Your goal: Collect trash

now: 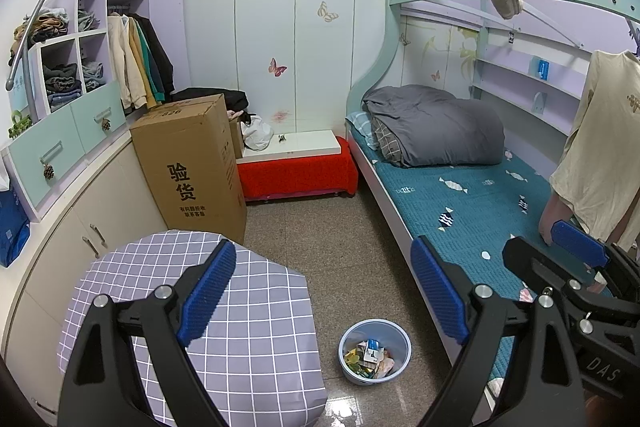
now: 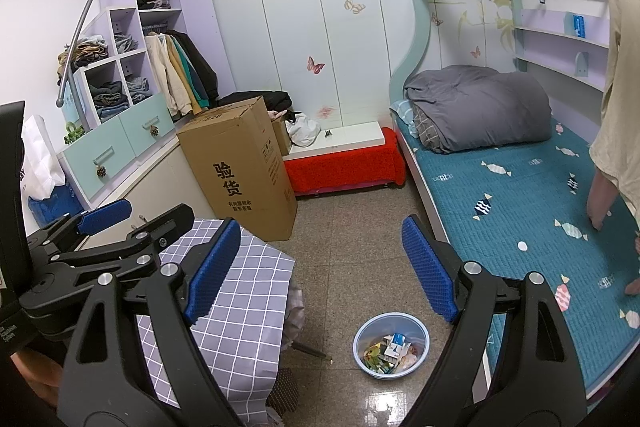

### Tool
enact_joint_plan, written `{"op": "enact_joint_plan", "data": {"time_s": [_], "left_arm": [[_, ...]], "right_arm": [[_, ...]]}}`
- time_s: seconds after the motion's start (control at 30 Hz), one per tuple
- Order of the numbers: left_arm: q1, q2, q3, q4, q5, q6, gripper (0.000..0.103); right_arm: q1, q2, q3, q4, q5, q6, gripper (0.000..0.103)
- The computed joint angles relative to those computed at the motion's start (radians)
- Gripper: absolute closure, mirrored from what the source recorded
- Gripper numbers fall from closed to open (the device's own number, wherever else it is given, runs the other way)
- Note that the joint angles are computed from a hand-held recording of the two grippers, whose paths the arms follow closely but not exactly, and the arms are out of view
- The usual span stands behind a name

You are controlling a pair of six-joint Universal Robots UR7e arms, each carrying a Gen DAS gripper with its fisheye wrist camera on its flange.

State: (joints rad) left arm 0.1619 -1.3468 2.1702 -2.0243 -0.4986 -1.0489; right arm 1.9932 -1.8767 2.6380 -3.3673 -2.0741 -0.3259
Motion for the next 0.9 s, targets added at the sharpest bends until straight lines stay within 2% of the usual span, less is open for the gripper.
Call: {"op": "enact_joint_plan", "data": {"time_s": [0.9], "left_arm": [[0.003, 0.005, -0.002, -0.010, -0.001, 0.007, 0.016]], "right_arm": [[-0.027, -0.016, -0.004, 0.017, 0.023, -0.009, 0.021]]}}
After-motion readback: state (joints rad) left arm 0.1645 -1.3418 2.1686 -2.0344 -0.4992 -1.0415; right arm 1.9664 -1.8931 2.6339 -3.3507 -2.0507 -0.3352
